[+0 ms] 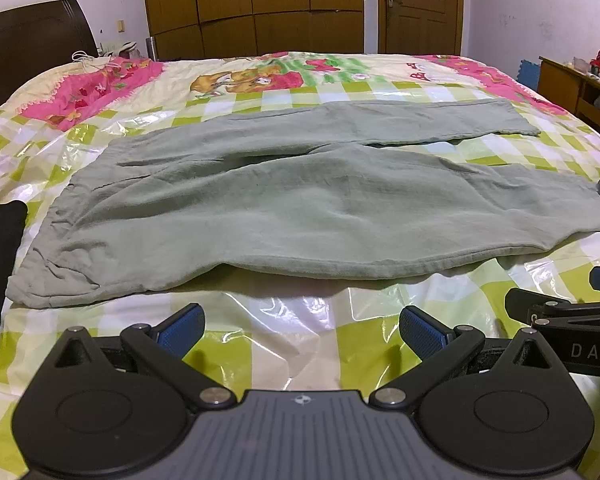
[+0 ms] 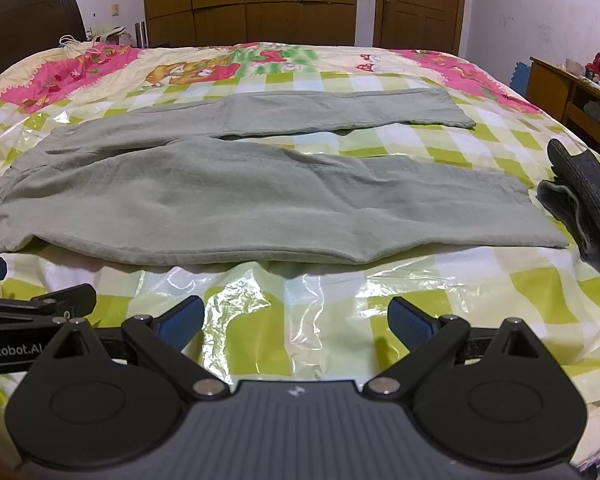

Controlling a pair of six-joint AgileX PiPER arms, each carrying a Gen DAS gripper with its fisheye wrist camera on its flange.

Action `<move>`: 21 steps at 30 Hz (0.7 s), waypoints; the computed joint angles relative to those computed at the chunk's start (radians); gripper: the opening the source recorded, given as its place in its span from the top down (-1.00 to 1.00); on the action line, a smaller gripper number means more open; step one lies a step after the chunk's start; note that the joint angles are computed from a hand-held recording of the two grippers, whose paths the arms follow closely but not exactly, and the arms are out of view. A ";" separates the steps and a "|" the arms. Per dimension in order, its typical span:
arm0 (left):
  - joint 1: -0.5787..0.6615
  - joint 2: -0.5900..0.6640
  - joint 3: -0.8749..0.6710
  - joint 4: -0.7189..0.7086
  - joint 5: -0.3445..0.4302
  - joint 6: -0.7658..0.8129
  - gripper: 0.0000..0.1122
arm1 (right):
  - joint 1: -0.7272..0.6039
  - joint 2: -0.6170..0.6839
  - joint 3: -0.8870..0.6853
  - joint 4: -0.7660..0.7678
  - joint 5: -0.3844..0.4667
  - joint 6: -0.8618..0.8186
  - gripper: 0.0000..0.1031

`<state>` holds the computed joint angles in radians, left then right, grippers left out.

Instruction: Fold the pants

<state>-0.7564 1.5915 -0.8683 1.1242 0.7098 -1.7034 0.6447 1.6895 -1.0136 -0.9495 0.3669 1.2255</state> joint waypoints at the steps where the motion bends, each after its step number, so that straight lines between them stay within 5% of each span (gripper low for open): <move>1: 0.000 -0.001 0.000 -0.001 -0.001 0.001 -0.84 | 0.000 0.000 0.000 0.000 0.001 0.000 -0.89; 21: 0.009 0.008 0.000 0.000 -0.013 0.002 -0.84 | 0.002 0.005 0.000 -0.005 0.001 0.007 -0.87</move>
<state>-0.7479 1.5992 -0.8685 1.1240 0.6964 -1.7018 0.6466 1.6949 -1.0134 -0.9541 0.3675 1.2325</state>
